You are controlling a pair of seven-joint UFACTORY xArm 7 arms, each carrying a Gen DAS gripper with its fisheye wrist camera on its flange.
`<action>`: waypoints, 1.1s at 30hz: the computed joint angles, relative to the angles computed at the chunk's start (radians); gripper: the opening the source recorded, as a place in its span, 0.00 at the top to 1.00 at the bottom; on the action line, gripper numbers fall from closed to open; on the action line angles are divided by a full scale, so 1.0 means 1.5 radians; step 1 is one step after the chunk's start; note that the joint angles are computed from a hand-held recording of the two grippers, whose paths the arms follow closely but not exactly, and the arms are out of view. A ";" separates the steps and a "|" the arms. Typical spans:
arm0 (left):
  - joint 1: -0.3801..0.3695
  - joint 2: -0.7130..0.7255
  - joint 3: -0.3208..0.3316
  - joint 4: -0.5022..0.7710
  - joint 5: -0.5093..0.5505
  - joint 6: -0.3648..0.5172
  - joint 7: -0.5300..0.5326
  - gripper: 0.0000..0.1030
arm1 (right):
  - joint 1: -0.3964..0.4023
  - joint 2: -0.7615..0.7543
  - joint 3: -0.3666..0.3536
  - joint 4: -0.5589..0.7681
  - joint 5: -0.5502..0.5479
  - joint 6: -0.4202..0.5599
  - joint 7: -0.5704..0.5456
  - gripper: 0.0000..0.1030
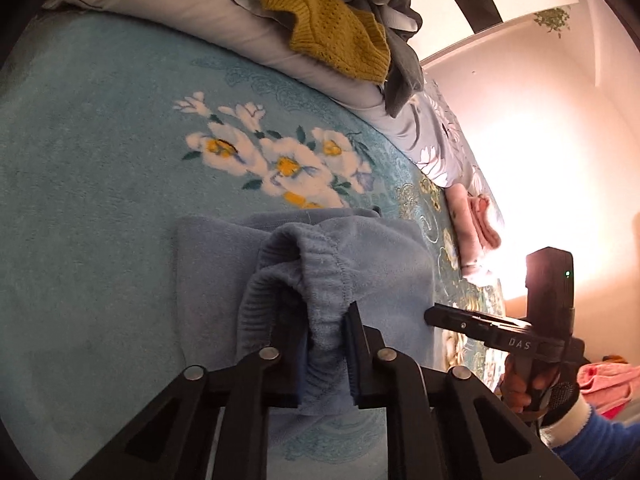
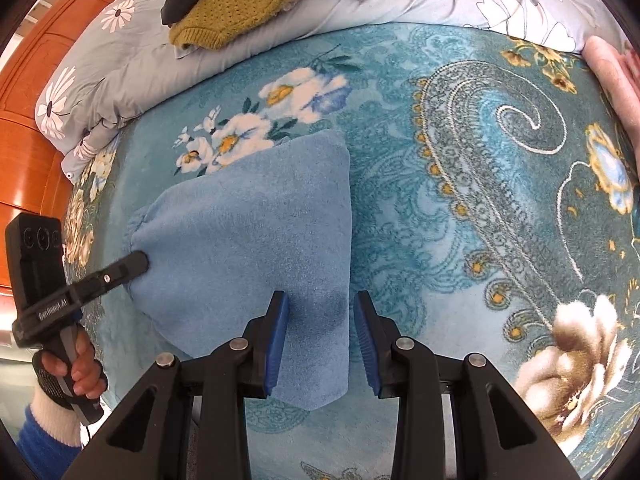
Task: Fold clothes
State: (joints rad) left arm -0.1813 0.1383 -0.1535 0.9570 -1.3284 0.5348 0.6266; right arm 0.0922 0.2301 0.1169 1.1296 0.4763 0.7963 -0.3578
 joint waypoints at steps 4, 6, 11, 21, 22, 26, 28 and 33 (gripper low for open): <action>0.000 -0.053 0.005 -0.021 -0.063 -0.009 0.034 0.86 | -0.003 -0.014 0.003 -0.004 0.019 -0.007 -0.016 0.66; -0.015 -0.075 0.006 -0.036 -0.023 -0.062 0.002 0.86 | -0.002 -0.010 0.003 0.001 0.023 -0.004 -0.021 0.66; -0.014 -0.022 0.016 -0.044 0.107 -0.071 -0.148 0.83 | 0.005 0.025 0.003 0.022 0.008 0.010 -0.002 0.66; -0.019 -0.077 0.011 -0.080 0.259 -0.103 -0.281 0.51 | -0.002 -0.009 0.006 0.021 -0.003 0.008 -0.043 0.66; -0.024 -0.092 0.012 -0.090 0.303 -0.116 -0.317 0.50 | -0.002 -0.013 0.004 0.023 -0.006 0.005 -0.049 0.66; -0.040 -0.120 0.015 -0.092 0.411 -0.160 -0.391 0.49 | 0.007 0.002 0.003 0.056 -0.017 -0.001 -0.055 0.66; -0.057 -0.103 0.013 -0.063 0.407 -0.170 -0.361 0.49 | 0.012 0.022 0.011 0.078 -0.016 0.006 -0.062 0.66; -0.058 -0.027 0.001 0.001 0.484 -0.133 -0.389 0.49 | 0.028 0.066 0.026 0.120 -0.028 0.012 -0.078 0.66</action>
